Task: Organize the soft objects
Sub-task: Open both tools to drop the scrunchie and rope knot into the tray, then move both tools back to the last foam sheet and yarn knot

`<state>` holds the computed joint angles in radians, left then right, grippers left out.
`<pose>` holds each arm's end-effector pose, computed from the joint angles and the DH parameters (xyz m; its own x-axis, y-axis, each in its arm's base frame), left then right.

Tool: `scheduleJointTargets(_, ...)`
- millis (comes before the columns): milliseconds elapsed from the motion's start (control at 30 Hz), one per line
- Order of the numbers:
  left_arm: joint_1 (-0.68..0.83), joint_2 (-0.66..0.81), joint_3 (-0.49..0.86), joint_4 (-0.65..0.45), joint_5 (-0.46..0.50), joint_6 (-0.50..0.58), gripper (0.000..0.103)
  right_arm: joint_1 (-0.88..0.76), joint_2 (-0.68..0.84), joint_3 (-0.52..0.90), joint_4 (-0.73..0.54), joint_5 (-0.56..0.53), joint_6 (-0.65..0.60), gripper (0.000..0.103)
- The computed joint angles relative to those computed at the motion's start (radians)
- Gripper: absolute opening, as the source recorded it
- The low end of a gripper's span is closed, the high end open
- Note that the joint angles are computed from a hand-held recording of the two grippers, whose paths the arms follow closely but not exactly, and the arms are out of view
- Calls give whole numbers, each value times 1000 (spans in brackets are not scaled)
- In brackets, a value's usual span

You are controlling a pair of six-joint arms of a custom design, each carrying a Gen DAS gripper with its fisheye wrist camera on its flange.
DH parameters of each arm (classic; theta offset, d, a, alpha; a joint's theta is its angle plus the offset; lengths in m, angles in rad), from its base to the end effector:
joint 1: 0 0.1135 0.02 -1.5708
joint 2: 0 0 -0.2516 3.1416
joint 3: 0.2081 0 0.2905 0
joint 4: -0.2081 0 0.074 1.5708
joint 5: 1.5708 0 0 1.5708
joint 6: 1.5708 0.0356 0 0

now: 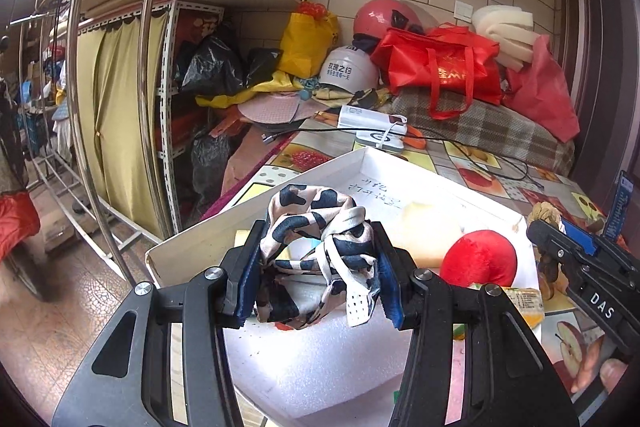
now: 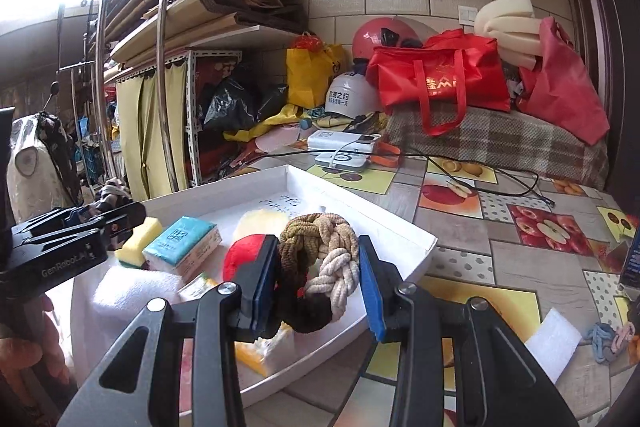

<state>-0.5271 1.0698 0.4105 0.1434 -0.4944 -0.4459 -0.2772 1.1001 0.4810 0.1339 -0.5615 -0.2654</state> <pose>0.2265 -0.1123 0.1555 -0.4218 -0.1937 -0.8858 -0.1062 0.9807 -0.1639 0.2594 -0.0541 0.1731 -0.3748 -0.1242 -0.9187 -0.3313 0.9435 0.0076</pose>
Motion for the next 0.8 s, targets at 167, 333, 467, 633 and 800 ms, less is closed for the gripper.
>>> scheduleJointTargets(167,-15,41,31,-7,-23,23,50,49,148,107,9,50,42,39)
scheduleJointTargets(333,-47,43,31,-7,-99,38,89,69,173,131,-18,70,27,81)
scheduleJointTargets(467,-61,35,24,-1,-138,42,103,69,123,80,37,76,35,103)
scheduleJointTargets(633,-64,28,18,3,-153,36,103,82,96,54,76,101,32,103)
scheduleJointTargets(800,-73,26,17,4,-175,24,103,68,81,34,118,97,53,103)
